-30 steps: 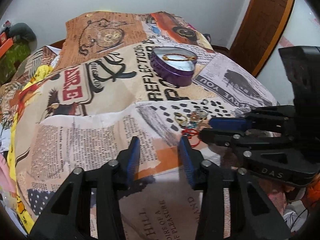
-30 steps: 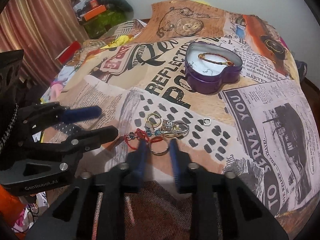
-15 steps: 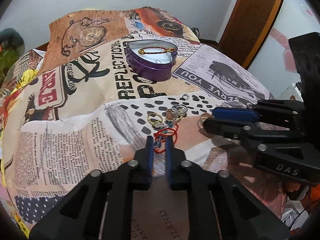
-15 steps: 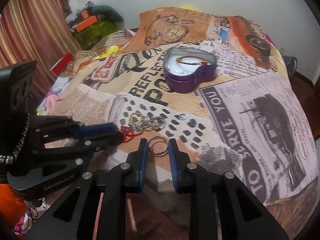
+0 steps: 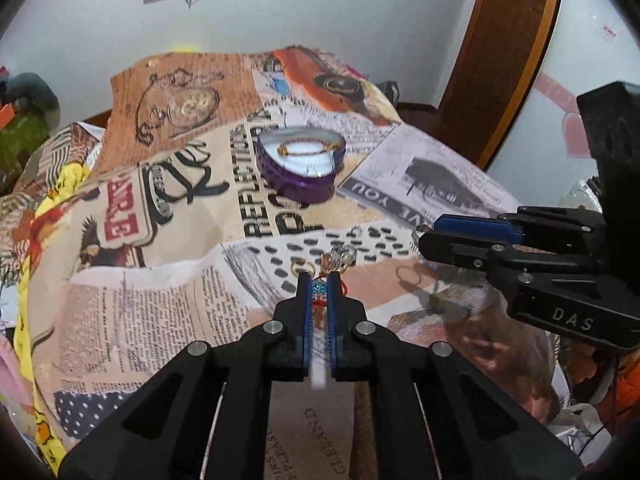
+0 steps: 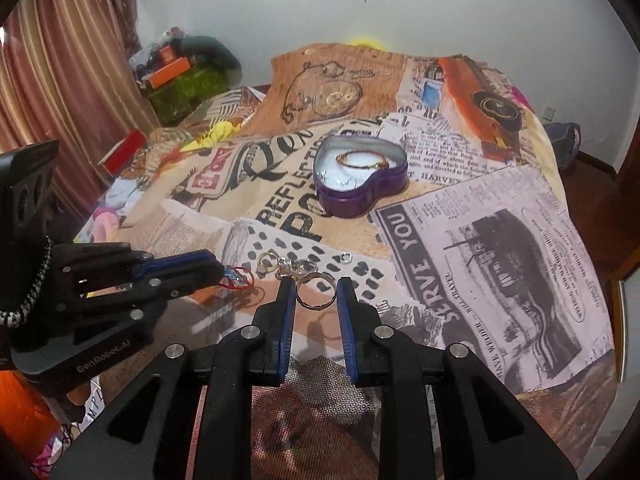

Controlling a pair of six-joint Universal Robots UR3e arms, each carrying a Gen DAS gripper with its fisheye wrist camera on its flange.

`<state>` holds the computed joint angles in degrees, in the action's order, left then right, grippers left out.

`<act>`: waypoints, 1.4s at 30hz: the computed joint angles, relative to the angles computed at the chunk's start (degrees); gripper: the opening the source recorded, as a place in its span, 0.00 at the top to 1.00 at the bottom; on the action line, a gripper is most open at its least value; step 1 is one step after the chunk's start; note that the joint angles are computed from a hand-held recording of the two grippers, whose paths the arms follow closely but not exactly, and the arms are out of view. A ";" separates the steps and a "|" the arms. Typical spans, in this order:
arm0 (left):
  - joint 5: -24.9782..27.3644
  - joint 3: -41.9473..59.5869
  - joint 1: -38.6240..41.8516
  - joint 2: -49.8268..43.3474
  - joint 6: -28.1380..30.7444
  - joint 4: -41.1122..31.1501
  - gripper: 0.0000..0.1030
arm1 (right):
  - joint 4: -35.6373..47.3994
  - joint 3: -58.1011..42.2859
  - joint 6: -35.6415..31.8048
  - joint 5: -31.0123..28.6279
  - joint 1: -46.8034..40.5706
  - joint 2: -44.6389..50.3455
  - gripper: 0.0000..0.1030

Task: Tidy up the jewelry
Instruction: 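Grasp the red cord charm with the left tool while the right tool grasps a silver ring, then lower the silver ring into the tin with the right tool while the left tool releases the red cord there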

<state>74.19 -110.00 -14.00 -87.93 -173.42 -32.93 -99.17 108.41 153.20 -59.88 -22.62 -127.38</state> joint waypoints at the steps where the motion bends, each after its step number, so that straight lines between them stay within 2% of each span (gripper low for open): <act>1: 0.12 0.10 0.01 0.42 -0.10 0.04 0.95 | 0.19 -0.34 -0.12 0.19 -0.32 -0.29 0.82; 7: -0.10 1.33 0.40 2.24 -0.77 0.45 0.95 | 0.66 -2.33 -0.31 1.18 -1.63 -1.07 0.82; 17: -0.37 6.35 0.21 -0.15 -1.51 2.12 0.95 | -4.95 -5.15 2.28 1.69 -0.90 1.71 0.82; 31: 0.16 16.92 -0.77 -10.20 -2.53 4.19 0.95 | -16.23 -6.41 6.24 -0.12 1.83 9.96 0.82; 42: 0.17 28.57 -0.39 -20.65 -3.15 2.83 0.95 | -22.83 -8.26 7.99 -2.09 4.04 18.27 0.82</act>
